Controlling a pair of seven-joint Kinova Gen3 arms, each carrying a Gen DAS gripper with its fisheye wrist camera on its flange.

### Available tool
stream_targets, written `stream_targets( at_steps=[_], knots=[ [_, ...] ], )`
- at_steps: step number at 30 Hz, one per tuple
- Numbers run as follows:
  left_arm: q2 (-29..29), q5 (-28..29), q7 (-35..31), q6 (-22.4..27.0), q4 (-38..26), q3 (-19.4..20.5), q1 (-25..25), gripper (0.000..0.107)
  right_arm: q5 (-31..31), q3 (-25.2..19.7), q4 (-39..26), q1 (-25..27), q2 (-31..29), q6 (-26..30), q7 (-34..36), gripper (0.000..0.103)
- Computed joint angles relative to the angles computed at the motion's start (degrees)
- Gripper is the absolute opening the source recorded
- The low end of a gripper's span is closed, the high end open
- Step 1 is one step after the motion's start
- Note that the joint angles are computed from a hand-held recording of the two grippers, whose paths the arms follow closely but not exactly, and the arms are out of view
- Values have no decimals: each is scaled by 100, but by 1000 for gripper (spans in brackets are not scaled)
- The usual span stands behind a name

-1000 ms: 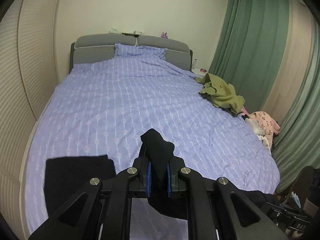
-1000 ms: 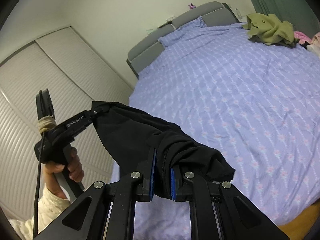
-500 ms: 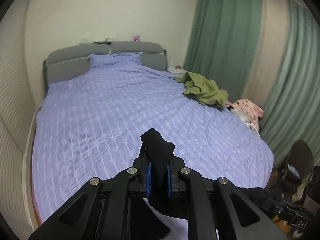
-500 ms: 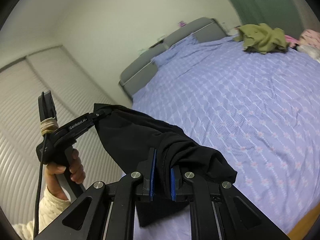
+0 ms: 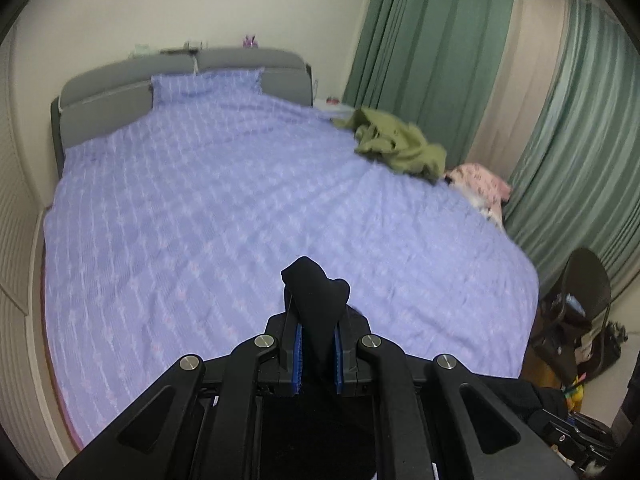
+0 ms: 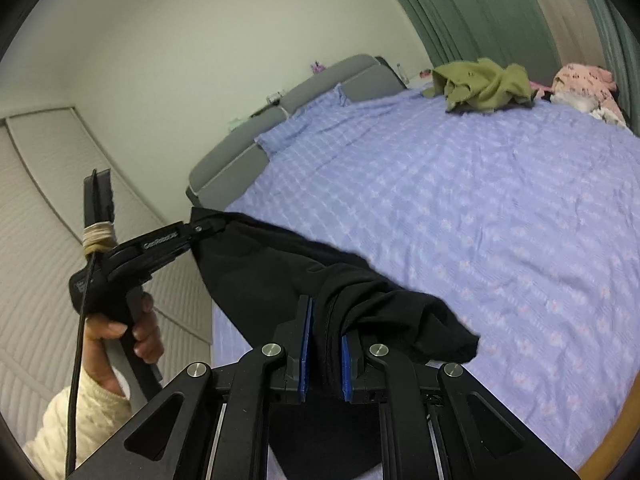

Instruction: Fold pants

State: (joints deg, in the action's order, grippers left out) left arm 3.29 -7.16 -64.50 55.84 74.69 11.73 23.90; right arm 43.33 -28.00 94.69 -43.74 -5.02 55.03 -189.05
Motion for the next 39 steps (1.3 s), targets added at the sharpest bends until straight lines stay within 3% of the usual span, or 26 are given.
stream_targets(
  at_steps=[3, 6, 11, 14, 18, 23, 30, 32, 35, 38, 39],
  knots=[
    [-100, 448, -326, -12, 796, -211, -203, 13, -61, -403, 184, 136, 360, -133, -529, 13],
    [-176, 518, -504, -39, 1539, -248, -363, 13, -595, -481, 455, 139, 739, -790, -674, 13],
    [-393, 692, -524, -279, 2498, -334, -704, 13, -1351, -105, 457, -332, 1406, -1551, -177, 13],
    [-513, 848, -540, -435, 2916, -405, -898, 13, -1845, 384, 476, -653, 1607, -1928, 227, 13],
    [-489, 921, -604, -499, 3211, -448, -1084, 14, -2435, 506, 431, -719, 1861, -2094, 662, 14],
    [-308, 815, -408, -542, 3339, -451, -1185, 17, -3538, 1068, 409, -1054, 2057, -2243, 1490, 19],
    [-88, -93, 365, -348, 3335, -297, -958, 33, -5162, 224, 689, -225, 2463, -2927, 2478, 29],
    [-63, -493, 692, -177, 3297, -290, -789, 43, -5628, -262, 836, 199, 2599, -3222, 2896, 29],
    [-188, -1184, 1229, 152, 3294, -146, -506, 49, -6247, -813, 993, 725, 2609, -3372, 3525, 29],
    [-532, -1819, 1635, 424, 3405, 147, -274, 59, -6149, -719, 1152, 803, 2057, -3202, 3494, 37],
    [-677, -1895, 1683, 405, 3477, 136, -191, 61, -5931, -803, 1186, 898, 1866, -3062, 3333, 49]
  ],
)
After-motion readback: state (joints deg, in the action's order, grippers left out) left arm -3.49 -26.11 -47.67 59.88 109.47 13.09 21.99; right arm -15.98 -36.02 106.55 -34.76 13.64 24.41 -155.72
